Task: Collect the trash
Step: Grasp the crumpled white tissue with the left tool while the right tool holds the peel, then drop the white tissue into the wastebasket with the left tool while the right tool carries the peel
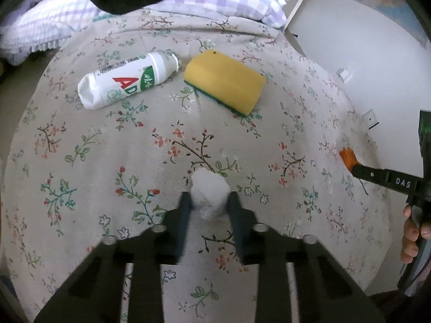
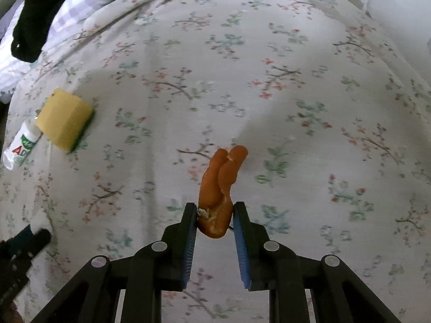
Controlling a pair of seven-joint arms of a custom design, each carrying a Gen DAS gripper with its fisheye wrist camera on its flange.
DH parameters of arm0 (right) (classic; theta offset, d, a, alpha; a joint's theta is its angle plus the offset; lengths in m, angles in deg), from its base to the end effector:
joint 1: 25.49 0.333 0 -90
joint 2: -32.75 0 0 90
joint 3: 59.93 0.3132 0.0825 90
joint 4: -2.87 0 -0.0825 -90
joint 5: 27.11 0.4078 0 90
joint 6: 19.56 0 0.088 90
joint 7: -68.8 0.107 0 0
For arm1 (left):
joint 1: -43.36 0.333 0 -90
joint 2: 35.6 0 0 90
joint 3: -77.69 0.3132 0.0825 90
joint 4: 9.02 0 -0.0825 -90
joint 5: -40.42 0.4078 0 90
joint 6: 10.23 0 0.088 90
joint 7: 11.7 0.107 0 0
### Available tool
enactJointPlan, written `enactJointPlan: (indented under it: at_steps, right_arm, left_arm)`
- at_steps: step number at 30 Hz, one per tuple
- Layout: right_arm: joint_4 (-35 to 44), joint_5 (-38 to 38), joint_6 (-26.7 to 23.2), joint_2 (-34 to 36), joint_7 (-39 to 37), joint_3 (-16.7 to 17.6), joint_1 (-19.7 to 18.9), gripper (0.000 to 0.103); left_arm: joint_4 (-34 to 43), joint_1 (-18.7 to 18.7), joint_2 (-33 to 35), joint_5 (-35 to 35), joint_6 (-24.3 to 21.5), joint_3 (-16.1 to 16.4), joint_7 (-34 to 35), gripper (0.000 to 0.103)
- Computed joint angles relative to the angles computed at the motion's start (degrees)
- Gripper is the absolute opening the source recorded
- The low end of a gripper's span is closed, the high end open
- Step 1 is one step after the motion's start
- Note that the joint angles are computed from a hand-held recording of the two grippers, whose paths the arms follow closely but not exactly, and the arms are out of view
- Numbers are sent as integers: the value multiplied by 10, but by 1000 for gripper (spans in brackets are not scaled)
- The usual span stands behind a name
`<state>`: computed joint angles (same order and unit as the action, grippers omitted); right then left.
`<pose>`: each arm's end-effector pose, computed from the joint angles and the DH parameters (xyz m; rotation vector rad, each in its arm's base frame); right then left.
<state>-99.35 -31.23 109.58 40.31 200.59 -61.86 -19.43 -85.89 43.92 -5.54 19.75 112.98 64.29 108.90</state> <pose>0.6515 0.0460 0.5006 -1.3000 2.5264 -0.2713 0.7421 -0.1456 0.4573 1.4645 -2.6304 0.8111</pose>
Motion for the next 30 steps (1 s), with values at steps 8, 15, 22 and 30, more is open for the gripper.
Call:
enactJointPlan:
  at_steps: [8,15,22,30]
  right_arm:
    - [-11,-1,10,-12,3,0,-1,24]
    - [17,3,18,4,-5,7,8,24]
    - [65,10,19,37,-18,14,23,24]
    - [130,21,17,83,-35,20,43,23]
  left_arm:
    - [6,16,-3,-21,3,-1,3,22]
    - [21,29,-2,-22,1,8,-6,22]
    - [30,47,-3,-25,3,13,-11,22]
    - [45,69,0,-26,2,21,-11,22]
